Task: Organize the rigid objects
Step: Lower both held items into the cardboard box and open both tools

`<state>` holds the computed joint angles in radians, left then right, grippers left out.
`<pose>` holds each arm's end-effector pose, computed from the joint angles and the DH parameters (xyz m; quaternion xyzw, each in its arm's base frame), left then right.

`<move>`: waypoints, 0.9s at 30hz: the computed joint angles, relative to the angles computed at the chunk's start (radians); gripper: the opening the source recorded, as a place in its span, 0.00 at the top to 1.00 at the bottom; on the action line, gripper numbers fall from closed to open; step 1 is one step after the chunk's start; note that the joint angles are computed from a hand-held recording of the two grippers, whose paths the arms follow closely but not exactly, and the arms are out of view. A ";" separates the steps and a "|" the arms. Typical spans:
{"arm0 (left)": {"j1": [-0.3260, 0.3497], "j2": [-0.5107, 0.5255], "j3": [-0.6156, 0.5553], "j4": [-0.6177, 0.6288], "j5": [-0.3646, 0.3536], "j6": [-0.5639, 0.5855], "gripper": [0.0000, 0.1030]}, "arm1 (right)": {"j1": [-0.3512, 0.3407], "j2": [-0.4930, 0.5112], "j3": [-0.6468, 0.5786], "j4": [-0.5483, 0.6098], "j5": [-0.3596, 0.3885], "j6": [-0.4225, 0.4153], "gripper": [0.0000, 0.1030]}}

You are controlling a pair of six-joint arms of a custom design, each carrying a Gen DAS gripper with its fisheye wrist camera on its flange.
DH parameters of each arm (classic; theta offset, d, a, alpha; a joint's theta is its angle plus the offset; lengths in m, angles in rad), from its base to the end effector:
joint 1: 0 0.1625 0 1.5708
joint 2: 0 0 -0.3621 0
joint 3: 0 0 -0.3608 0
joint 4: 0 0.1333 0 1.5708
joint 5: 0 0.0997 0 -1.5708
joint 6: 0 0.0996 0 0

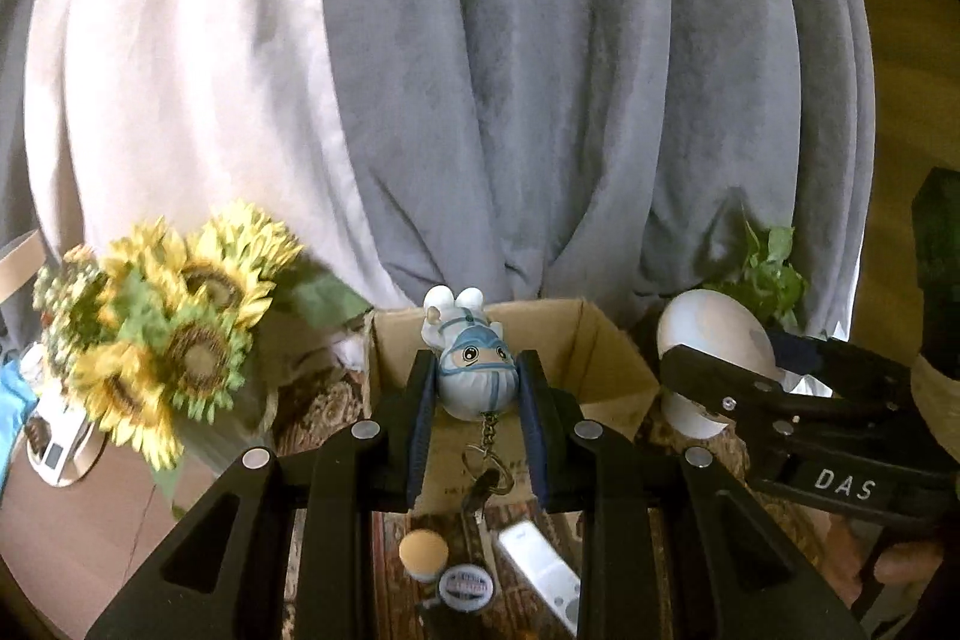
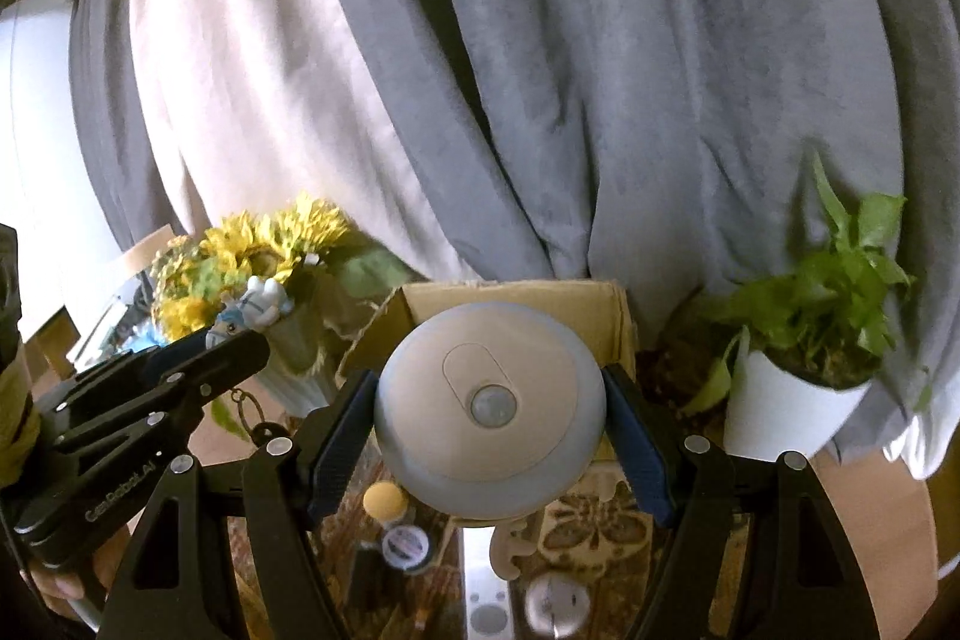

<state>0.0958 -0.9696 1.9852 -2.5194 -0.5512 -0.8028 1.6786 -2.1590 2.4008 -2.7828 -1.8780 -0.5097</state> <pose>-0.4679 -0.2641 0.0958 0.3031 0.8182 -0.4307 0.2307 0.1331 -0.2713 0.4060 0.1977 -0.8546 0.4245 0.2246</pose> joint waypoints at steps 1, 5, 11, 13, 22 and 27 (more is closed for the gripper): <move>0.013 0.010 -0.014 -0.018 0.000 0.032 0.74 | -0.003 0.015 -0.012 -0.003 0.005 0.003 0.27; 0.061 0.037 -0.059 -0.085 -0.021 0.129 0.74 | -0.006 0.102 -0.075 -0.018 0.004 0.019 0.27; 0.132 0.075 -0.145 -0.094 -0.071 0.214 0.74 | 0.003 0.211 -0.166 0.006 -0.022 0.040 0.27; 0.154 0.089 -0.176 -0.079 -0.090 0.231 0.74 | 0.003 0.247 -0.196 0.015 -0.030 0.036 0.27; 0.258 0.161 -0.327 0.069 -0.198 0.252 0.74 | -0.020 0.391 -0.322 0.115 -0.075 0.043 0.27; 0.299 0.198 -0.388 0.169 -0.232 0.244 0.74 | -0.038 0.450 -0.359 0.156 -0.108 0.034 0.27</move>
